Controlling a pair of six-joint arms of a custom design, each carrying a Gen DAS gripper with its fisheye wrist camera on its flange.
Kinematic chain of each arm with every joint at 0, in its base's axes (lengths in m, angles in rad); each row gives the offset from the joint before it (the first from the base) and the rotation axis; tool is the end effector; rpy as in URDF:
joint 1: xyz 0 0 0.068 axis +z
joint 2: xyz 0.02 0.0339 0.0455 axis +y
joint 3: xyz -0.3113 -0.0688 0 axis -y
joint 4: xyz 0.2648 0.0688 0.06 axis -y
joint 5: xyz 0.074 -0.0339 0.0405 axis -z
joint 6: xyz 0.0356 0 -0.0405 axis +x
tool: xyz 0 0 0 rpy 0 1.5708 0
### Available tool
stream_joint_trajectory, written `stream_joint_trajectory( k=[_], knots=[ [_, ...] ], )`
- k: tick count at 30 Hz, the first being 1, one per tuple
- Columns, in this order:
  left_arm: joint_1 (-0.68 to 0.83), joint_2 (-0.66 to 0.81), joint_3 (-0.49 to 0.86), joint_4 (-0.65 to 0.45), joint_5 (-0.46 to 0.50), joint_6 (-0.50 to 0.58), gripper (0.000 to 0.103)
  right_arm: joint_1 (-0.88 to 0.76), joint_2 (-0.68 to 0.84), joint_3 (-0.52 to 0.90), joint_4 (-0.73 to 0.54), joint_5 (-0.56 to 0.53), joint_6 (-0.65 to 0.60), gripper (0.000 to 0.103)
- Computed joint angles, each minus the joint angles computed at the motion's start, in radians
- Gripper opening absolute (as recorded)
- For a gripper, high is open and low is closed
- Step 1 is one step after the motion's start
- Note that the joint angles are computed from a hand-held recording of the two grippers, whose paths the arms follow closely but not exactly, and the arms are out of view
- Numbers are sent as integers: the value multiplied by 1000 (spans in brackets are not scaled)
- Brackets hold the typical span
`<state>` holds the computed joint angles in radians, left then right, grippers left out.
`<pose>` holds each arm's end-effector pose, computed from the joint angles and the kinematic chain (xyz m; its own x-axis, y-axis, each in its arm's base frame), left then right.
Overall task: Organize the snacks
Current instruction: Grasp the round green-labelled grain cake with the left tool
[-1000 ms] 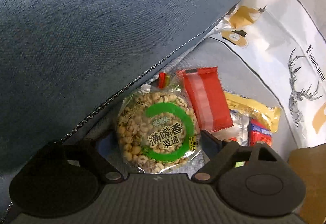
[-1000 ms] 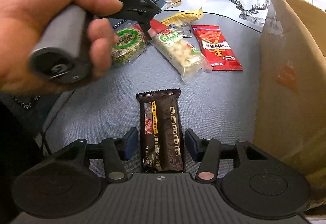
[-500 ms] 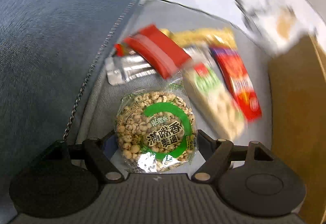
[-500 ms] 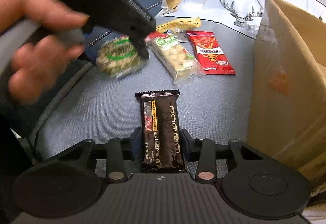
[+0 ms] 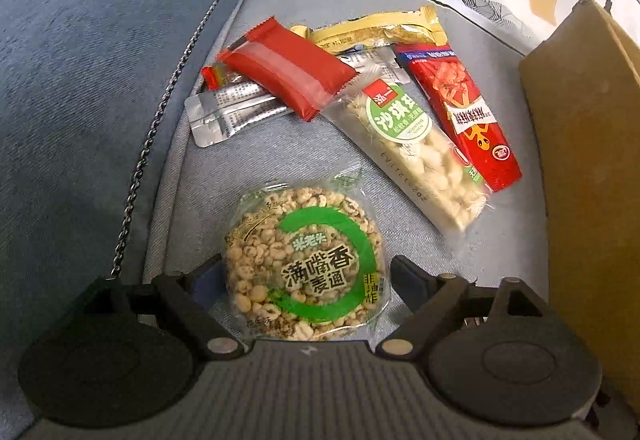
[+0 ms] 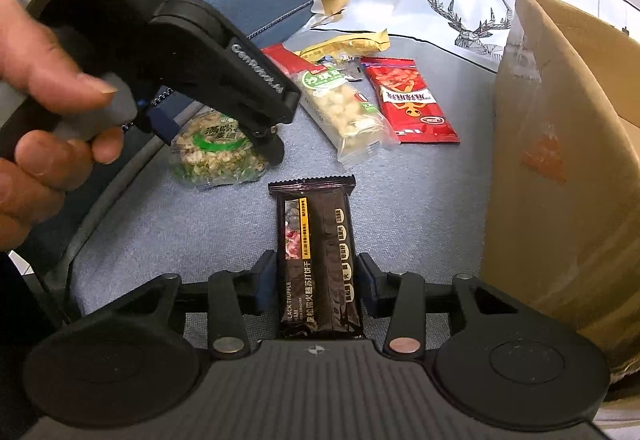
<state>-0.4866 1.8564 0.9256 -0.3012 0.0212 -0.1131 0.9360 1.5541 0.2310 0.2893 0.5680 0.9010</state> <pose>0.3094 -0.1645 0.1323 -0.8818 0.3389 -0.3280 0.3766 0.9246 -0.0574 0.1287 0.1425 0.0934 -0.7205 0.1361 -0.6800 0.0794 0.9903 0.1141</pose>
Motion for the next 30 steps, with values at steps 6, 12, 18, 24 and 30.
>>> stream_joint_trajectory(
  k=[6, 12, 18, 24, 30],
  knots=[
    [-15, 9, 9, -4, -32, 14, 94, -6, 1, 6, -7, -5, -5, 46],
    [-20, 11, 8, 1, -45, 19, 94, -4, 2, 12, -21, 8, -5, 41],
    [-28, 22, 15, 5, -57, 21, 94, -4, -6, 31, -93, 31, 30, 41],
    [-32, 30, 21, 6, -66, 28, 94, -54, -45, 5, -84, -15, 25, 41],
    [-36, 33, 22, 9, -71, 31, 94, -45, -27, 8, -55, -28, 8, 44]
  ],
)
